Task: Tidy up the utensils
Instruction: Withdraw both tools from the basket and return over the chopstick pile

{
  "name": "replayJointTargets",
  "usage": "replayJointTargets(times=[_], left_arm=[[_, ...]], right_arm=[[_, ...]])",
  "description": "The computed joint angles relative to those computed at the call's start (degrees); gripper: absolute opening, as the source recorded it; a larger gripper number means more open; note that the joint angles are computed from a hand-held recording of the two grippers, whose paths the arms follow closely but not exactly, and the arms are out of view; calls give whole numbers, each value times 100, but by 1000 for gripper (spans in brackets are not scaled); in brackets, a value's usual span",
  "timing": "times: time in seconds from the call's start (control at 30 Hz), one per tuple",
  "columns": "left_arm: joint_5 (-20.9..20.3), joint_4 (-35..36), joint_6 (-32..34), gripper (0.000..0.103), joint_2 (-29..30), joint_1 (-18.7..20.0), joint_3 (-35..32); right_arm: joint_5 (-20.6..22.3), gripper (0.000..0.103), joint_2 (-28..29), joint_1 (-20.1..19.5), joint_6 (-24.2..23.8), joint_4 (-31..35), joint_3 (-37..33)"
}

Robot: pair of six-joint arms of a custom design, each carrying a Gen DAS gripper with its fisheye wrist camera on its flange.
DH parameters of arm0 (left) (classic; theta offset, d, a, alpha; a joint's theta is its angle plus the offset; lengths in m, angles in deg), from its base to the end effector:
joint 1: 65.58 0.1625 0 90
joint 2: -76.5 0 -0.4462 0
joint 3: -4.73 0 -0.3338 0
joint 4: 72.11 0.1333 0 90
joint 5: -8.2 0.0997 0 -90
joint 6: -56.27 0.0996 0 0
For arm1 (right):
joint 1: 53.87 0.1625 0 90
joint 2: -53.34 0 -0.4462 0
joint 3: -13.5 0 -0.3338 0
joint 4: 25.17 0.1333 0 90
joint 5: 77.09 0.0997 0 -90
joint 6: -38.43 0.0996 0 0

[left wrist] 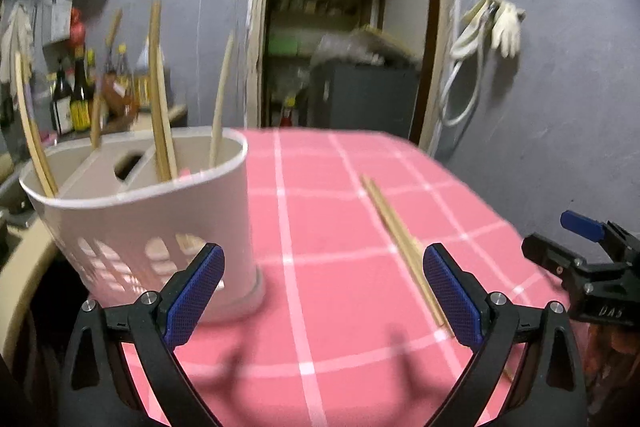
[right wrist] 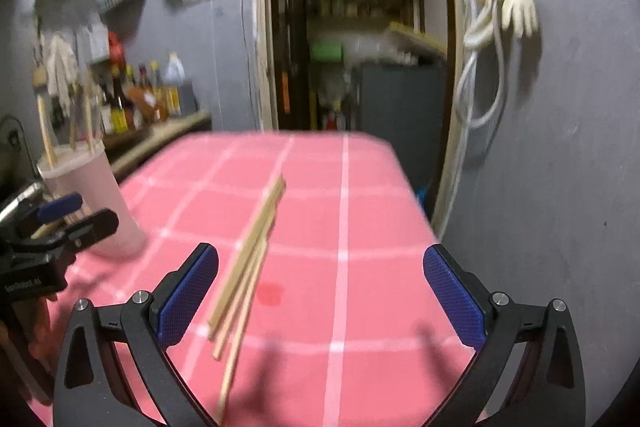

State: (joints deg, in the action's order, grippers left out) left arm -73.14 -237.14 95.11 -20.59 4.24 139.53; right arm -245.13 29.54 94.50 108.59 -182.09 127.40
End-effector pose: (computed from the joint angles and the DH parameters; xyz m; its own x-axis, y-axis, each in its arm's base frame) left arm 0.0191 -0.3778 0.3833 -0.5752 0.6670 -0.4735 0.8154 0.4213 -0.3971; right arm 0.4370 -0.2271 -0.0495 -0.6619 0.3251 0.6755 -0.4718 0.5196 -0.7123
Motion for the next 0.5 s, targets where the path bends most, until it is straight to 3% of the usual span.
replayJointTargets(times=[0.1,0.3,0.5], left_arm=[[236,141,-107,97,142,-7,-55],[476,241,-241,97,294,0,-67],[628,568,-406,97,303,-55,-163]], right_arm=[[459,103,-40,-162,-106,98,-4],[964,101,-20,-348,-484,156,-116],[1319,96,-81,-556,-298,800,-277]])
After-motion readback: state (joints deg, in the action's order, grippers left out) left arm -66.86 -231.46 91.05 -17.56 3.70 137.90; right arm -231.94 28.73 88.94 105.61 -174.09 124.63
